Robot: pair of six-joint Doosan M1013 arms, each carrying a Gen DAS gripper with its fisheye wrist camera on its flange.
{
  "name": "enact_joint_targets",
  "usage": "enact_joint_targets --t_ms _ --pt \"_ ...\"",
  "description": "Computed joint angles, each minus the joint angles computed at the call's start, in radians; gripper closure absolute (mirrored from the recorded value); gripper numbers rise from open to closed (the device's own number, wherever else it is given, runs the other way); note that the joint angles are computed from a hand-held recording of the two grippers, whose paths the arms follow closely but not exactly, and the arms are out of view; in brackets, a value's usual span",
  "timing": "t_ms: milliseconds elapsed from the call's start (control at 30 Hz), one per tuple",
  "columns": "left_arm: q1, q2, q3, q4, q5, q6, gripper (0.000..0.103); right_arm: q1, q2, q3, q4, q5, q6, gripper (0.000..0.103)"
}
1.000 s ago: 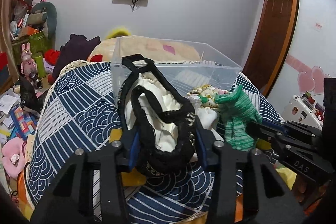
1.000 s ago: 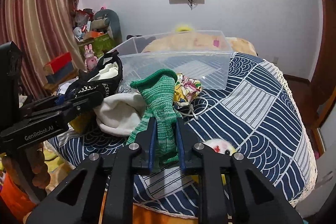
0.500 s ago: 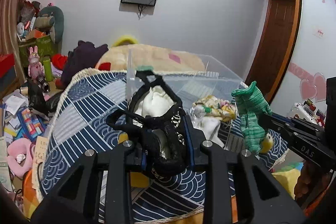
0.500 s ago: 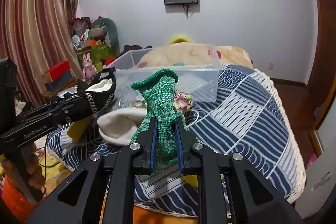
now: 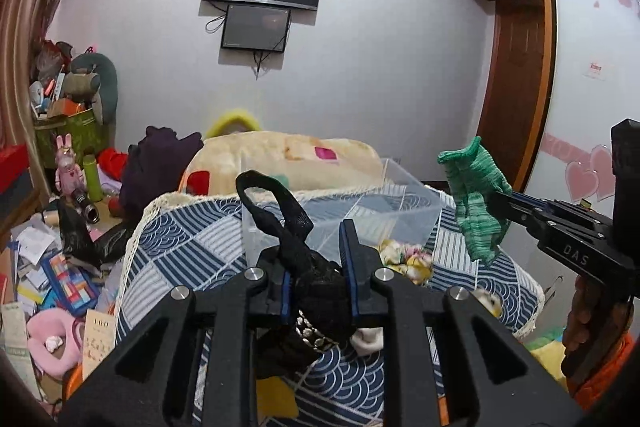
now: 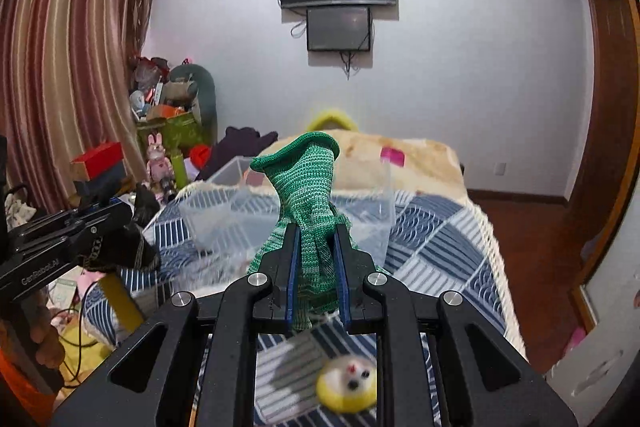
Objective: Organize soft objects
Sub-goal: 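Lift the bag with the left tool while the right tool carries the glove toward the clear box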
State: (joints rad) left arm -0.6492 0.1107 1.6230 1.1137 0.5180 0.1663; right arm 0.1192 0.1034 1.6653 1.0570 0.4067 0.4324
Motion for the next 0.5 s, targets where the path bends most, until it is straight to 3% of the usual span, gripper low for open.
enact_joint_targets --t_ms 500 --pt "0.070 0.056 -0.141 -0.119 -0.022 0.175 0.084 0.007 0.052 -0.085 -0.047 -0.001 0.050 0.089"
